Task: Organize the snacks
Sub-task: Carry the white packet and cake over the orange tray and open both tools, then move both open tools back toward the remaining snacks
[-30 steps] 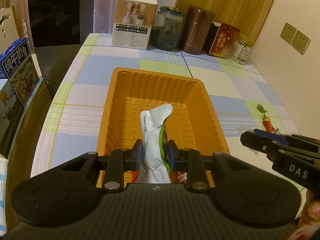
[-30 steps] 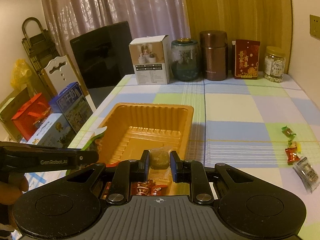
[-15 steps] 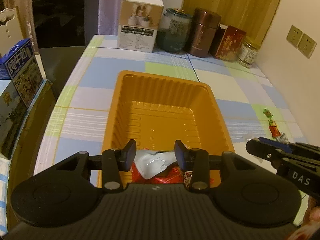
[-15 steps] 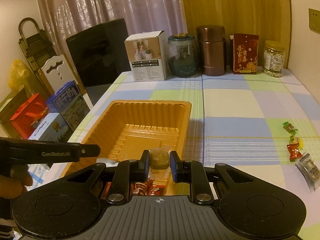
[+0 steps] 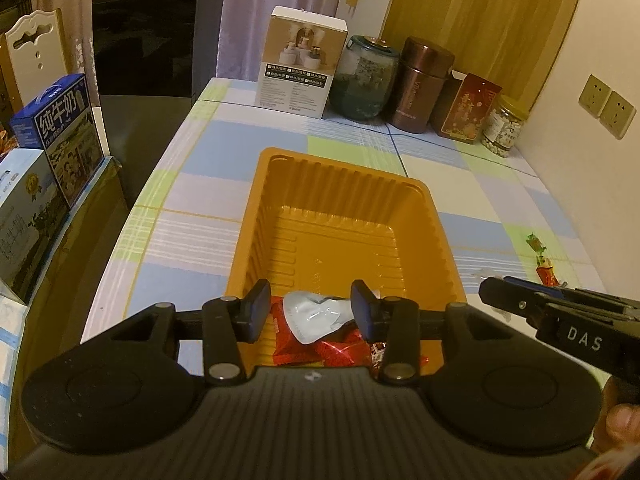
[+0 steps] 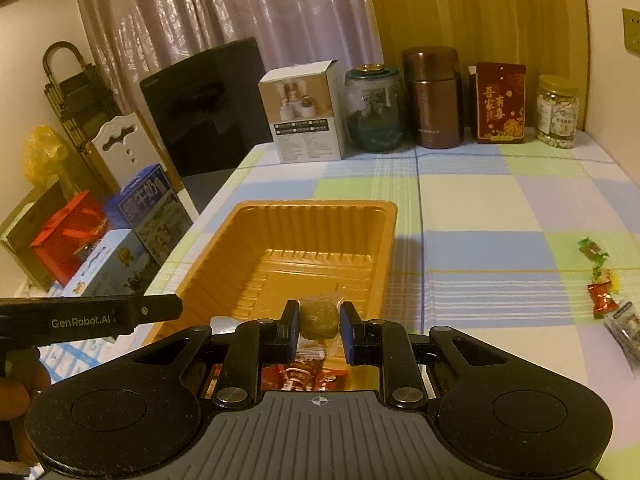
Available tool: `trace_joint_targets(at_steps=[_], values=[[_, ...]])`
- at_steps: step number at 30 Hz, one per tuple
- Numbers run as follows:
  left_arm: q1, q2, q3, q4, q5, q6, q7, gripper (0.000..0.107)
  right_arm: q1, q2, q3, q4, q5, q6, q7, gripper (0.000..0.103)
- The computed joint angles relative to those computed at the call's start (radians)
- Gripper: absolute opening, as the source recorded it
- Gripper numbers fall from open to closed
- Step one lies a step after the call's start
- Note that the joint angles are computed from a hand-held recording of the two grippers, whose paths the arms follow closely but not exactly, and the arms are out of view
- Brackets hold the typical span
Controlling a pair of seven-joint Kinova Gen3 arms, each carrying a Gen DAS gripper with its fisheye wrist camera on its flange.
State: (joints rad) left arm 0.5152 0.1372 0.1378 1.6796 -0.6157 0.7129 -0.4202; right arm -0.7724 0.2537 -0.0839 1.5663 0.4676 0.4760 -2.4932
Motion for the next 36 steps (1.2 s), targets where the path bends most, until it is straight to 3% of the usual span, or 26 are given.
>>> trace_joint_targets(at_steps=[7,9,11,17,23,36], values=[[-0.003,-0.009,-0.001,0.018,-0.003,-0.003,0.022,0.041,0.047,0.005,-0.021,0.008,-0.108,-0.061,0.054,0.025],[-0.003,-0.014,0.001,0.024,-0.006,-0.001,0.032,0.041,0.024,-0.001,0.01,0.016,-0.094,-0.069,0.012,0.045],[-0.004,-0.019,0.005,0.029,-0.008,0.001,0.037,0.041,0.032,-0.012,0.01,0.03,-0.103,-0.085,0.005,0.05],[0.009,-0.035,0.025,0.037,-0.03,0.016,0.086,0.045,0.004,-0.072,0.036,0.081,-0.018,-0.049,-0.109,0.05],[0.037,-0.047,0.057,0.028,-0.044,0.049,0.121,0.046,0.014,-0.162,0.005,0.155,0.107,0.027,-0.287,0.05],[0.126,-0.053,0.12,-0.031,-0.081,0.166,0.169,0.051,0.127,-0.319,-0.174,0.238,0.229,0.186,-0.44,0.051]])
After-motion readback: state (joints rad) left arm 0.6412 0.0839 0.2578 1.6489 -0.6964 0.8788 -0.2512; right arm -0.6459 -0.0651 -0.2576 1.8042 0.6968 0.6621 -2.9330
